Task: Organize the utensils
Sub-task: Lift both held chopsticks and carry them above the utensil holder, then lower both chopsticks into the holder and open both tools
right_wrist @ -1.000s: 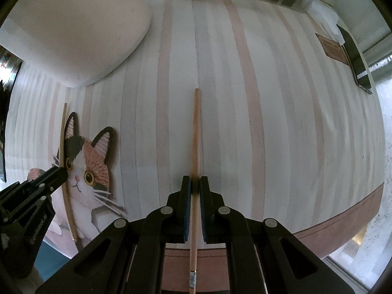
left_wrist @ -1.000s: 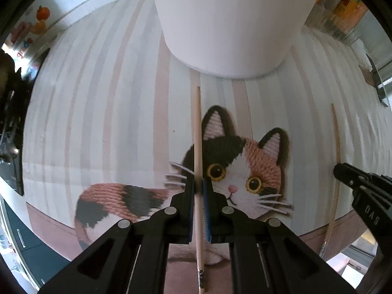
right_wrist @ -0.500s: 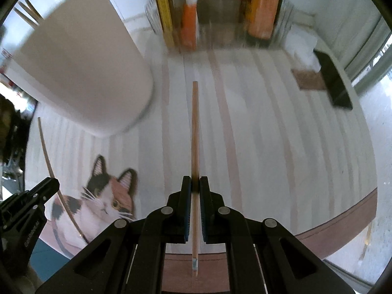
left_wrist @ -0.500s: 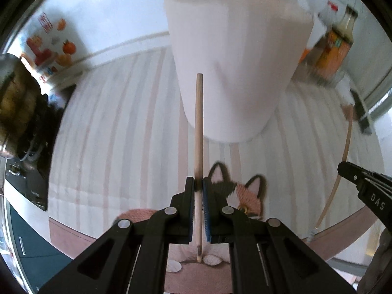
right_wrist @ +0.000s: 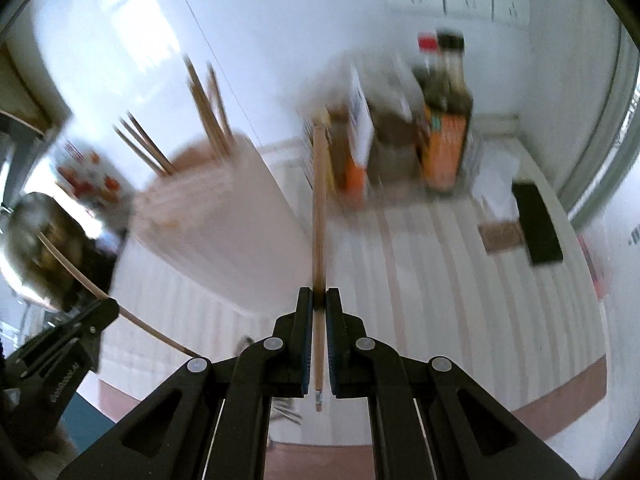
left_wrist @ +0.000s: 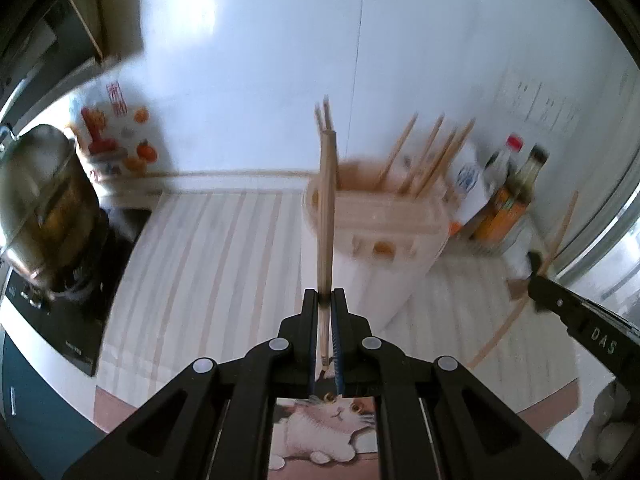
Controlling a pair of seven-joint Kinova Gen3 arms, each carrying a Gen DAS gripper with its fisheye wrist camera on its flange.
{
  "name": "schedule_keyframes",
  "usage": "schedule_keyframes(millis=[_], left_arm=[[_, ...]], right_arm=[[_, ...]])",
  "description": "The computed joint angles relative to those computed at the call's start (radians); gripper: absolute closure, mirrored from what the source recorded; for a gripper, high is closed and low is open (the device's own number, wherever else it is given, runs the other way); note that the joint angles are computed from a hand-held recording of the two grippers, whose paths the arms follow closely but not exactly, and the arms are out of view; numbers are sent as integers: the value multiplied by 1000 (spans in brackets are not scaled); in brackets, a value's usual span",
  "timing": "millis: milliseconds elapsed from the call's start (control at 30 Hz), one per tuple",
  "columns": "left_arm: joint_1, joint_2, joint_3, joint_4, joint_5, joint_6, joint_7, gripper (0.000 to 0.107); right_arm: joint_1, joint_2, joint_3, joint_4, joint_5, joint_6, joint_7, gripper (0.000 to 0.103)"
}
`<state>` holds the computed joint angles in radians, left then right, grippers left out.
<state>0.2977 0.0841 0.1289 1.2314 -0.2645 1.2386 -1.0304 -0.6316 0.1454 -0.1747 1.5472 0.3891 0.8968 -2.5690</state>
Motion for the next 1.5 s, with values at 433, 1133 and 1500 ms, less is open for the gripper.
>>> schedule_keyframes(millis=[433, 1133, 1500], left_arm=[[-60, 73, -31, -374, 100, 74, -109, 104], [-82, 399, -94, -730, 211, 260, -227, 103], [-31, 285, -149, -595, 96, 233, -128, 25]], right_arm=[[36, -7, 0, -295, -37, -27, 171, 97], [7, 384, 135, -801, -186, 141, 376, 97], [48, 363, 128, -783, -286, 185, 442, 81]])
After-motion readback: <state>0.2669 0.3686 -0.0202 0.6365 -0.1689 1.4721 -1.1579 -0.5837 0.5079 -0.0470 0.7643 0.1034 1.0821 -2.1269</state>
